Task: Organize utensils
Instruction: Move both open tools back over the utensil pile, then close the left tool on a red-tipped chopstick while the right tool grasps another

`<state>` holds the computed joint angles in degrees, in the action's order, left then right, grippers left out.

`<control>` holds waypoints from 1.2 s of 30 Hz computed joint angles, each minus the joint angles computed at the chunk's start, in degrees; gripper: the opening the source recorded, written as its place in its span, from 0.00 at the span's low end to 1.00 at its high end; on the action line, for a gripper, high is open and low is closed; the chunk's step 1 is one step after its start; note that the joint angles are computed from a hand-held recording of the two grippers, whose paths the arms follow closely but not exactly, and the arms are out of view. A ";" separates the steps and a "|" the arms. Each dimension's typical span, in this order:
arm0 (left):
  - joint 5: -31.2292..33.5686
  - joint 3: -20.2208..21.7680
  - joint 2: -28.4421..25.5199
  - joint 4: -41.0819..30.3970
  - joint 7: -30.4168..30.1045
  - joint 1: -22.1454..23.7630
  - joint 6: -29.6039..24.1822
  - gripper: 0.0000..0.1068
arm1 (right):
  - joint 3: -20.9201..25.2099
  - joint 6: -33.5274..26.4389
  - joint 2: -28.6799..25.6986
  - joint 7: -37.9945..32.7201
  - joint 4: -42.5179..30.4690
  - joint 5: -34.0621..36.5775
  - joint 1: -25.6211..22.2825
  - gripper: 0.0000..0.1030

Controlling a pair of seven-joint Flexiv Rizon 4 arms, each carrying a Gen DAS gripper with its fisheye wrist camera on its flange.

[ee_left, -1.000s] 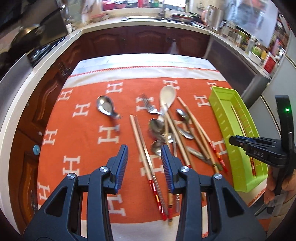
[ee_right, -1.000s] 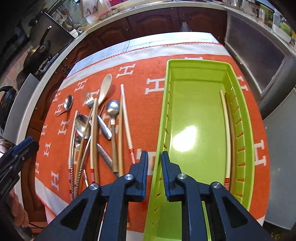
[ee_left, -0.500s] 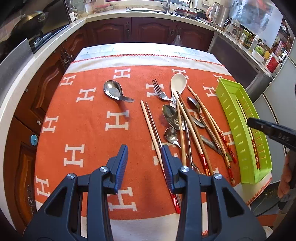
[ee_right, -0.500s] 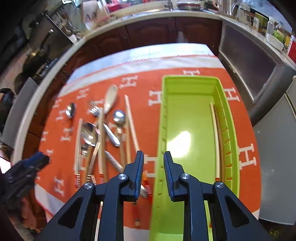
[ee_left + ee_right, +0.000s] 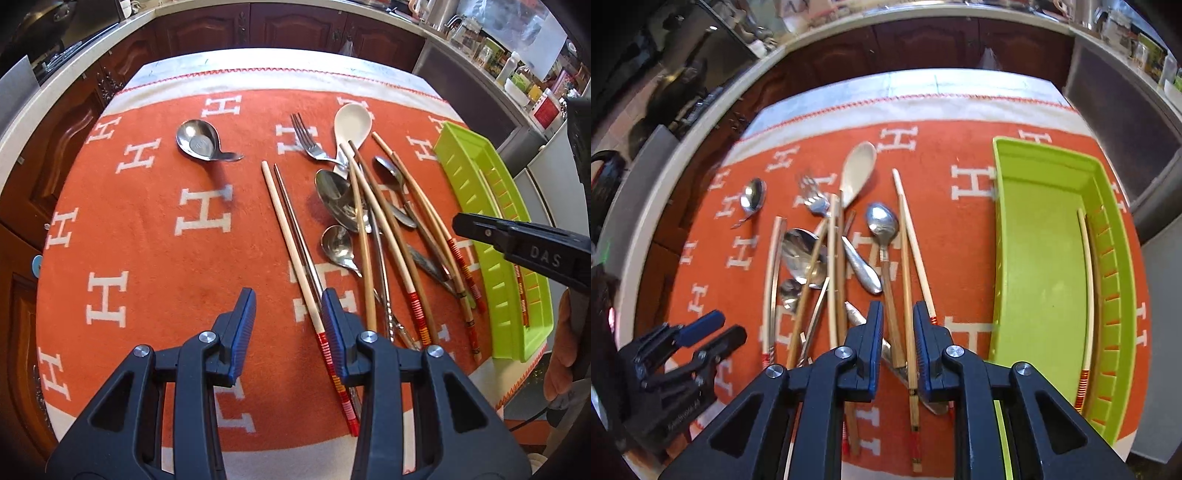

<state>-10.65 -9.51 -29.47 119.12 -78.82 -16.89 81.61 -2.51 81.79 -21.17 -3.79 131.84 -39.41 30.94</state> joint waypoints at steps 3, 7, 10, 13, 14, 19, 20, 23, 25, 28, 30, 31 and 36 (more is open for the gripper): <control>-0.13 0.18 -1.30 -1.12 -0.27 -0.15 -0.93 0.31 | 1.91 -2.66 -2.23 -1.79 -2.45 2.44 -1.11 0.16; -0.85 -0.41 -2.52 -1.85 -0.68 0.28 -1.50 0.31 | 2.95 -4.42 -4.45 -3.82 -4.49 4.89 -1.43 0.16; -2.06 -2.57 -2.84 -1.26 0.56 2.23 -0.94 0.31 | 3.43 -5.64 -5.75 -5.03 -5.75 6.44 -1.54 0.16; -1.93 -1.87 -3.41 -1.84 0.74 1.63 -1.11 0.31 | 3.21 -5.63 -6.72 -6.04 -6.53 7.29 -1.15 0.13; -2.11 -2.23 -3.57 -1.79 0.91 1.89 -0.62 0.31 | 3.18 -5.84 -6.95 -6.31 -6.86 7.55 -1.01 0.13; -1.80 -1.52 -3.80 -2.16 0.69 1.30 -0.35 0.31 | 3.57 -6.07 -7.74 -8.29 -7.98 8.72 -1.03 0.09; -1.42 -0.79 -3.66 -2.27 0.40 0.74 -0.56 0.31 | 3.81 -5.91 -7.78 -8.81 -8.07 9.11 -1.13 0.09; 0.21 1.56 -3.68 -3.03 -0.60 -1.07 -1.20 0.31 | 4.76 -4.23 -7.74 -10.02 -7.74 10.99 -1.70 0.08; 0.79 1.93 -3.70 -3.12 -0.86 -1.30 -1.19 0.31 | 5.43 -3.29 -7.61 -11.13 -7.42 12.48 -2.23 0.08; 1.84 2.75 -3.86 -3.52 -1.29 -2.06 -1.11 0.31 | 5.04 -2.61 -7.50 -12.03 -6.98 13.92 -1.98 0.08; 2.65 3.47 -3.89 -3.66 -1.66 -2.68 -1.04 0.31 | 4.24 -2.67 -7.49 -12.25 -6.85 14.14 -1.48 0.08; 3.23 4.05 -3.97 -3.82 -1.91 -3.21 -0.97 0.31 | 4.07 -2.43 -7.55 -12.36 -6.76 14.38 -1.47 0.08; 6.12 6.87 -4.28 -4.95 -3.86 -5.86 -1.29 0.31 | 2.75 -3.17 -7.62 -12.99 -6.90 13.79 -0.39 0.08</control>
